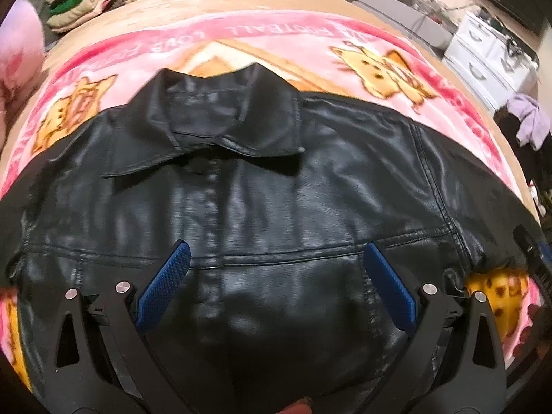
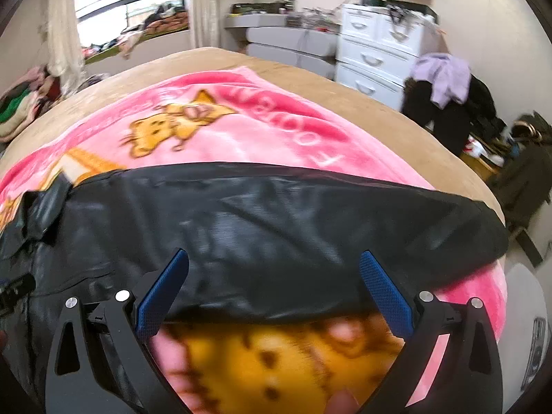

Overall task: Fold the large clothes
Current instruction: 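Move the right tool to the sleeve cuff nearest it, then grasp the sleeve cuff with the right tool and lift it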

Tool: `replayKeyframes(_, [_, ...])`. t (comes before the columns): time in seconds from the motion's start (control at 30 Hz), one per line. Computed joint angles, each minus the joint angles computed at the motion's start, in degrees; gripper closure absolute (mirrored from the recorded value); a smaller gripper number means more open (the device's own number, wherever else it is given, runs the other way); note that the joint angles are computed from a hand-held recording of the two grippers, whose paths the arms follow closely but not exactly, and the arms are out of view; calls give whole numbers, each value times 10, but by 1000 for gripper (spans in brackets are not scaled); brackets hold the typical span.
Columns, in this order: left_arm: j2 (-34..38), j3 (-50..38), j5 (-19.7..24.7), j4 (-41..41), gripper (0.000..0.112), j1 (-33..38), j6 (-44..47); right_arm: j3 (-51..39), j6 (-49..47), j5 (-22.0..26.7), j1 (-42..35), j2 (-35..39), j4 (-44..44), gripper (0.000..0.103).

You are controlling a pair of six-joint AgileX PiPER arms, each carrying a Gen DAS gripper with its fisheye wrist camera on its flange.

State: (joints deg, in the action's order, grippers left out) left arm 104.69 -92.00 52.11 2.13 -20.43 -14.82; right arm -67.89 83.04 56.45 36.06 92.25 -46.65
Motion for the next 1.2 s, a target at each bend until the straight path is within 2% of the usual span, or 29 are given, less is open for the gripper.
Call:
replayKeyframes(0.33, [24, 6, -24, 10, 18, -33, 5, 73, 66, 32, -58, -42, -11, 4])
replayKeyframes(0.6, [24, 12, -35, 13, 18, -44, 11, 152, 145, 33, -125, -92, -7, 4])
replayKeyframes(0.7, [20, 17, -43, 11, 18, -43, 12, 181, 159, 9, -163, -109, 12, 4])
replayKeyframes(0.77, [18, 18, -45, 9, 18, -41, 14, 200, 160, -30, -195, -119, 25, 4])
replayKeyframes(0.87, [14, 19, -45, 9, 18, -35, 14, 227, 157, -113, -244, -143, 43, 4])
replayKeyframes(0.93, [11, 17, -43, 0, 18, -26, 21, 248, 197, -170, -258, -165, 8, 6])
replayKeyframes(0.97, [9, 16, -40, -11, 18, -20, 32, 250, 209, -182, -258, -168, -7, 15])
replayKeyframes(1.0, [7, 16, -38, -17, 18, -15, 37, 242, 217, -173, -247, -167, -25, 34])
replayKeyframes(1.03, [3, 17, -38, -22, 18, -11, 40, 238, 225, -163, -236, -167, -47, 44])
replayKeyframes(1.1, [-5, 17, -36, -30, 18, -1, 45, 240, 250, -162, -211, -181, -96, 70])
replayKeyframes(1.2, [-24, 21, -35, -51, 18, 16, 59, 228, 243, -164, -179, -196, -144, 80])
